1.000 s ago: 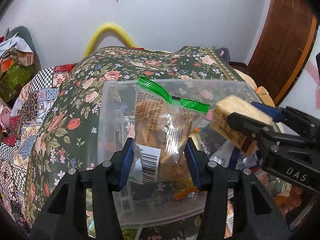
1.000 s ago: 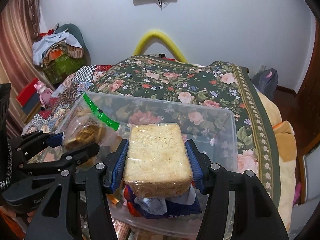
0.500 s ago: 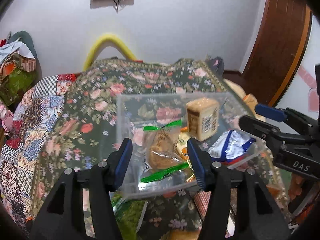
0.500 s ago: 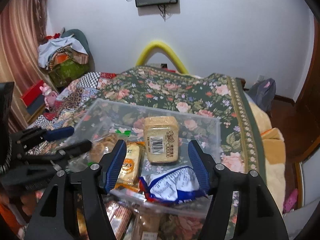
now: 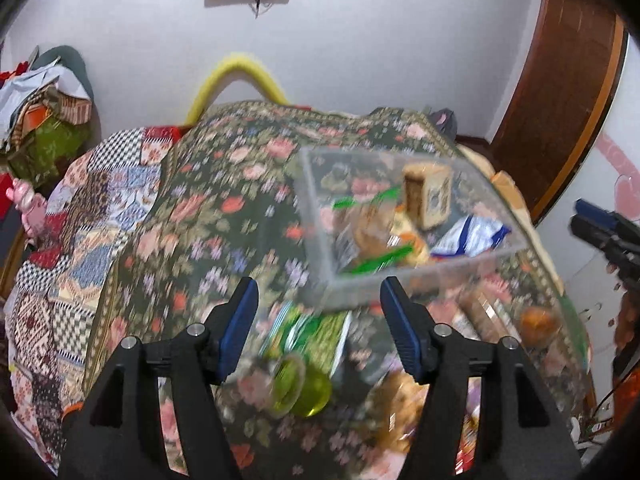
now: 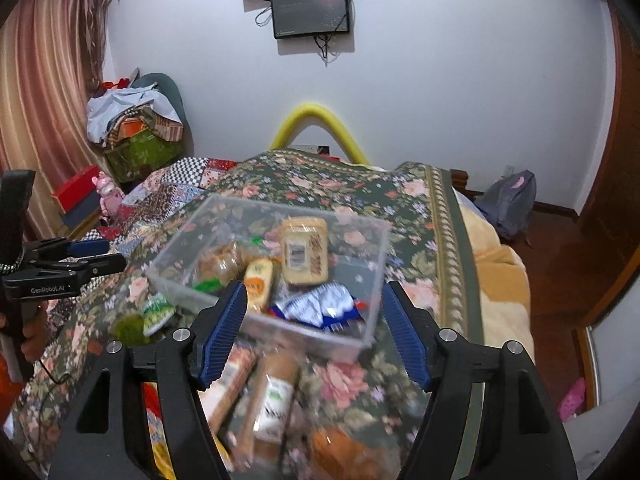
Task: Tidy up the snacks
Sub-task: 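Grasp the green jelly cup with left tool while right tool grasps orange pastry bag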
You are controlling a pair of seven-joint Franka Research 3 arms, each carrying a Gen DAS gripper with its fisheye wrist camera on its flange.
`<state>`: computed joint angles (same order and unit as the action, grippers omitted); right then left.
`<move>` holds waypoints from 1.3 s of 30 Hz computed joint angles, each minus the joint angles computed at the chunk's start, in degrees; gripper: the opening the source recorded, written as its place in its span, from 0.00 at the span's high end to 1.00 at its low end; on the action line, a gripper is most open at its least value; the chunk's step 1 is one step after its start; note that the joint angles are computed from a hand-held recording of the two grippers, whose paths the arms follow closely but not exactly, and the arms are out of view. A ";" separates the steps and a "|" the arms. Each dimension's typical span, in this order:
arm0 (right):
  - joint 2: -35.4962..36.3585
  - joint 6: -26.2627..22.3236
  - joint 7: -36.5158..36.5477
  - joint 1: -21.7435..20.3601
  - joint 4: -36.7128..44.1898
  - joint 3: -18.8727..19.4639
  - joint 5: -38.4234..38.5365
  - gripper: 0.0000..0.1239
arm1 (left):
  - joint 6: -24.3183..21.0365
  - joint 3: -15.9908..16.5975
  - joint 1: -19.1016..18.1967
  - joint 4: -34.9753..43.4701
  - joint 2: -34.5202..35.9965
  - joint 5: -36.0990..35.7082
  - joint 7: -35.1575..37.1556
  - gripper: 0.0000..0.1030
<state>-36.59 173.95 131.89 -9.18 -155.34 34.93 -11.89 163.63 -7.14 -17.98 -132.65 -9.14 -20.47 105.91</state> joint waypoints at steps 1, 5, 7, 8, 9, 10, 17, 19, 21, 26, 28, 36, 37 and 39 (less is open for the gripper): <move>-0.57 -0.46 -0.06 0.77 -0.69 -0.51 0.24 0.46 | -0.03 0.22 -0.07 -1.05 -0.45 -0.46 0.46 0.39; -2.86 -2.61 0.54 3.07 -3.60 -1.52 0.87 0.45 | -0.87 1.48 -0.83 -4.37 -1.46 -3.40 2.48 0.39; -3.38 -3.78 1.05 3.88 -4.66 -1.74 0.83 0.43 | -1.00 1.42 -0.69 -5.71 -1.57 -3.63 2.50 0.39; -3.39 -4.27 1.62 4.32 -5.33 -1.80 0.94 0.43 | -0.81 1.07 -0.28 -6.55 -1.51 -2.74 1.77 0.39; -3.03 -4.51 1.97 5.16 -5.90 -2.35 1.17 0.43 | -0.53 0.86 -0.02 -7.10 -1.43 -2.03 1.19 0.39; -2.68 -4.50 2.13 6.32 -6.63 -3.25 1.50 0.43 | -0.24 0.74 0.16 -7.75 -1.31 -1.53 0.65 0.39; -0.62 -5.21 4.79 10.40 -10.28 -4.99 2.89 0.35 | 0.01 0.69 0.38 -8.45 0.82 -2.01 0.50 0.38; -0.26 -5.77 5.61 10.46 -10.55 -4.81 2.31 0.34 | 0.33 0.50 0.37 -8.09 1.72 -2.98 1.07 0.38; 0.53 -5.76 6.12 11.13 -10.79 -5.63 2.17 0.34 | 1.54 -0.13 0.71 -8.01 2.53 -2.79 0.84 0.39; 2.05 -3.10 8.54 10.97 -11.78 -5.86 2.30 0.34 | 3.81 -1.15 0.98 -7.70 4.28 -2.51 1.30 0.47; 2.58 -2.08 8.84 11.07 -12.03 -5.97 2.54 0.37 | 6.15 -1.73 1.12 -8.28 4.51 -2.04 1.18 0.49; 2.32 1.67 9.94 9.64 -13.24 -4.09 4.05 0.50 | 11.03 -2.37 1.16 -12.07 2.29 6.26 -3.75 0.56; 2.17 1.98 9.71 9.81 -13.39 -4.11 4.37 0.52 | 10.94 -1.70 0.35 -12.55 1.64 6.24 -3.69 0.57; 1.71 2.81 9.17 10.26 -13.76 -4.18 5.15 0.57 | 10.85 -0.15 -1.46 -13.38 0.44 5.46 -3.16 0.58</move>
<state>-34.88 176.76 141.06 1.08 -169.11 30.75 -6.74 174.47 -7.28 -19.44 -146.03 -8.70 -15.01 102.75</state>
